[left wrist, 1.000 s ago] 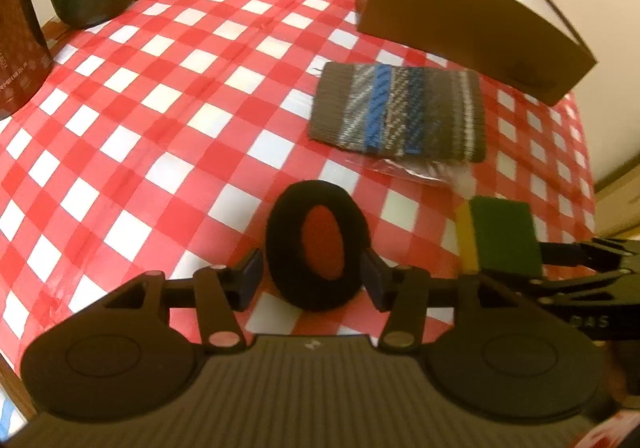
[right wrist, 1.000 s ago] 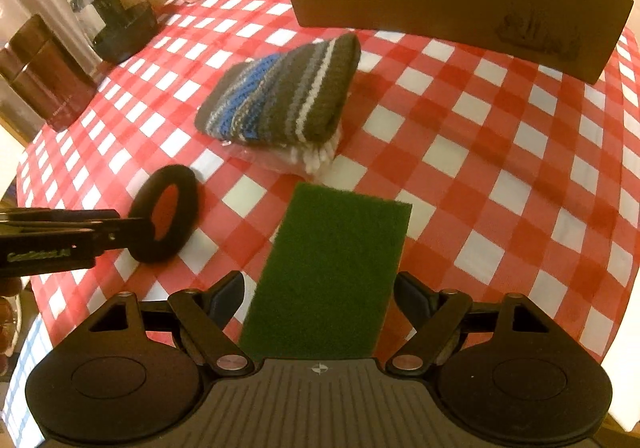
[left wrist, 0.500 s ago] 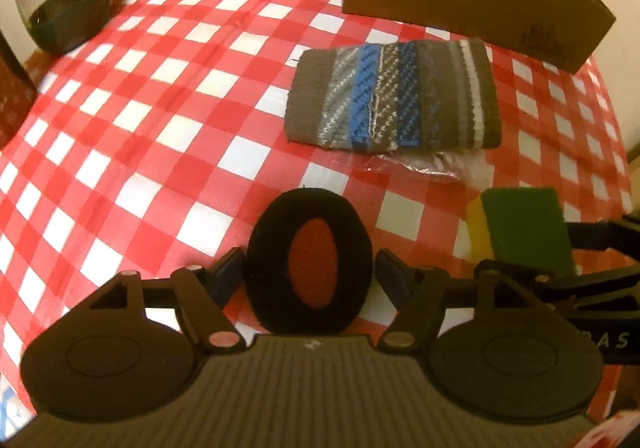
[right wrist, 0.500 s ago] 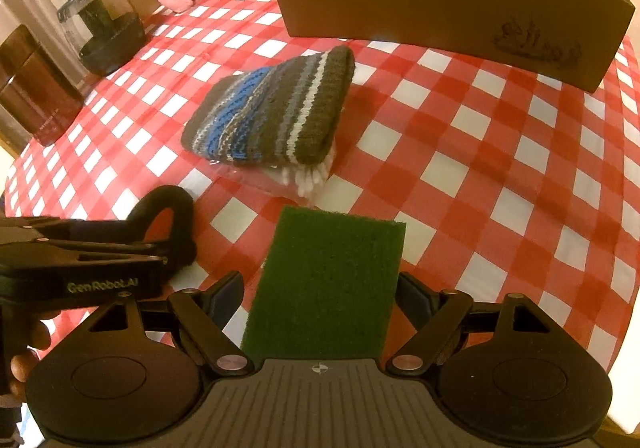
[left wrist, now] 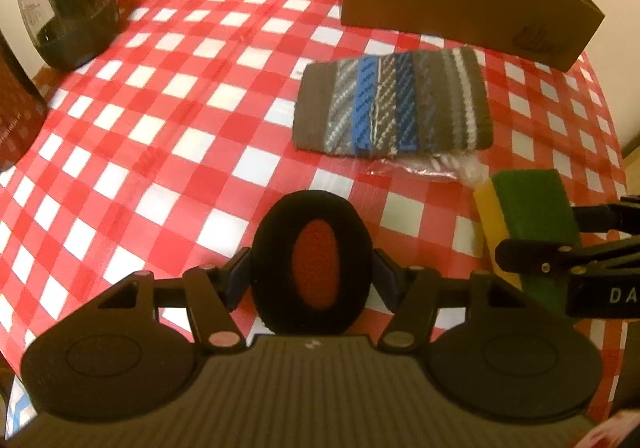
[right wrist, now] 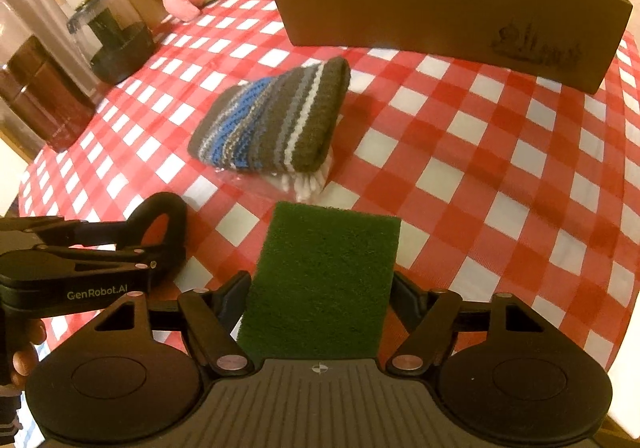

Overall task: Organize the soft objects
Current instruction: 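Lift the earmuff pad with the left gripper while the right gripper lifts the green sponge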

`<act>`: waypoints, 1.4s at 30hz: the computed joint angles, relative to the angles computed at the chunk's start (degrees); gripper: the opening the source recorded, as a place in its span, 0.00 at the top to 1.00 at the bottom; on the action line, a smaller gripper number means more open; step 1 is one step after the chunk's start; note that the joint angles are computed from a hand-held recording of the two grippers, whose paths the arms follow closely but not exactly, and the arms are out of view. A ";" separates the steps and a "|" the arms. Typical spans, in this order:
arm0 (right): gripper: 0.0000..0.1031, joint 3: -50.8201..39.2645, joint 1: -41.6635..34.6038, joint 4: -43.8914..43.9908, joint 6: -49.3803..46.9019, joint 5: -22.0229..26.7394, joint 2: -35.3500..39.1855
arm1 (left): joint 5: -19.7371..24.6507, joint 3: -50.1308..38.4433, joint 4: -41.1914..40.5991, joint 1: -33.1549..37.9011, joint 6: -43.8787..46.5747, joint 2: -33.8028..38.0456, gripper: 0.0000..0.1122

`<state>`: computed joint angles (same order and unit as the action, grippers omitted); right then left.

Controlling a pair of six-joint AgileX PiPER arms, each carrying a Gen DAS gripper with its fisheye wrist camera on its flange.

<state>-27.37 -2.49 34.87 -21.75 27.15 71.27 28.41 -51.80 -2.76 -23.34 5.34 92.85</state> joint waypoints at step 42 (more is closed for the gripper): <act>0.29 -42.03 -40.77 20.15 -39.15 23.60 17.73 | 27.04 -77.25 4.61 -14.61 -0.98 31.81 0.46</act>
